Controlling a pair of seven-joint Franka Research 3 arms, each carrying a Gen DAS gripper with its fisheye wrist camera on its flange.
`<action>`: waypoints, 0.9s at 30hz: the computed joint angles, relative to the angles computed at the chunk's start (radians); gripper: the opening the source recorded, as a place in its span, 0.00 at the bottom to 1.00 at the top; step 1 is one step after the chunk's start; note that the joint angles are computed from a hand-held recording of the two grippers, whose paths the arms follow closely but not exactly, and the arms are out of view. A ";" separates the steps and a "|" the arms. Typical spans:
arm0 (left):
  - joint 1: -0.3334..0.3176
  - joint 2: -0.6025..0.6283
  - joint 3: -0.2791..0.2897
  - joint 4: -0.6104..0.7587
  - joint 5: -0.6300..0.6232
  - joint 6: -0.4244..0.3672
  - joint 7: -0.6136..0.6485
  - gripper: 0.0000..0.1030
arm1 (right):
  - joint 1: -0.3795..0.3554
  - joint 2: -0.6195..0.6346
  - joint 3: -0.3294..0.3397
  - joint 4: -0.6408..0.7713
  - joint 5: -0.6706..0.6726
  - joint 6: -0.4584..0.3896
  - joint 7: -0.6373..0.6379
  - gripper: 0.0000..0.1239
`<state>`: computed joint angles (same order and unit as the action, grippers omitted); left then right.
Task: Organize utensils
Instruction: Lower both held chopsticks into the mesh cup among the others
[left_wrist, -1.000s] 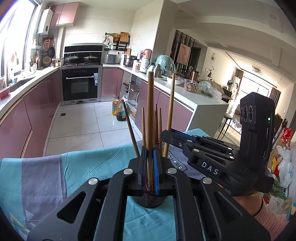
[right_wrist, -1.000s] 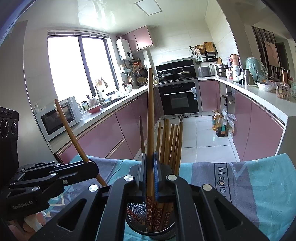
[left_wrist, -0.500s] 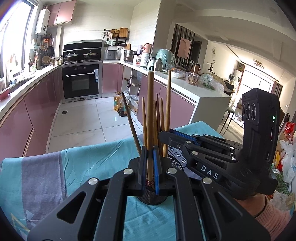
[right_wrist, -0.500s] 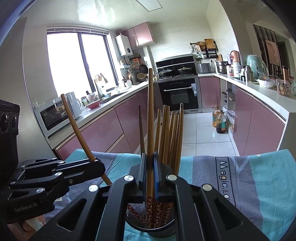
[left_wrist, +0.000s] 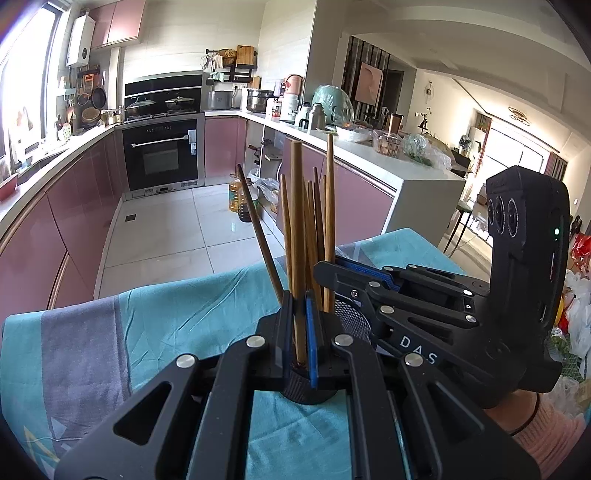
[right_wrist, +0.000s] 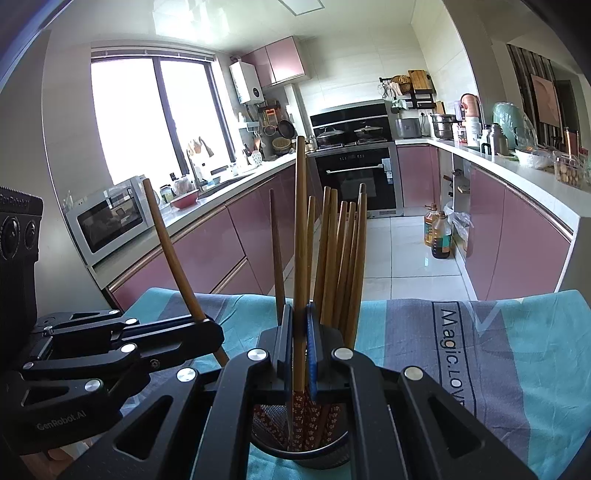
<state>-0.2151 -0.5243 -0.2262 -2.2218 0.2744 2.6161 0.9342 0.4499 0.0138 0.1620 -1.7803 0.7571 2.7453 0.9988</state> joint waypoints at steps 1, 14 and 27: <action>-0.001 0.002 0.002 0.000 -0.001 0.001 0.001 0.07 | 0.000 0.000 0.000 -0.002 -0.002 -0.001 0.002 0.05; 0.005 0.031 0.000 0.014 0.003 -0.002 -0.010 0.07 | -0.005 0.016 -0.001 0.008 -0.027 -0.021 0.034 0.05; 0.013 0.065 0.004 0.037 0.004 -0.007 -0.017 0.08 | -0.010 0.030 0.002 0.022 -0.043 -0.029 0.056 0.05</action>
<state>-0.2017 -0.4588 -0.2219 -2.1847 0.2785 2.6093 0.9172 0.4404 0.0441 0.1643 -1.7579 0.7143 2.7161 1.0548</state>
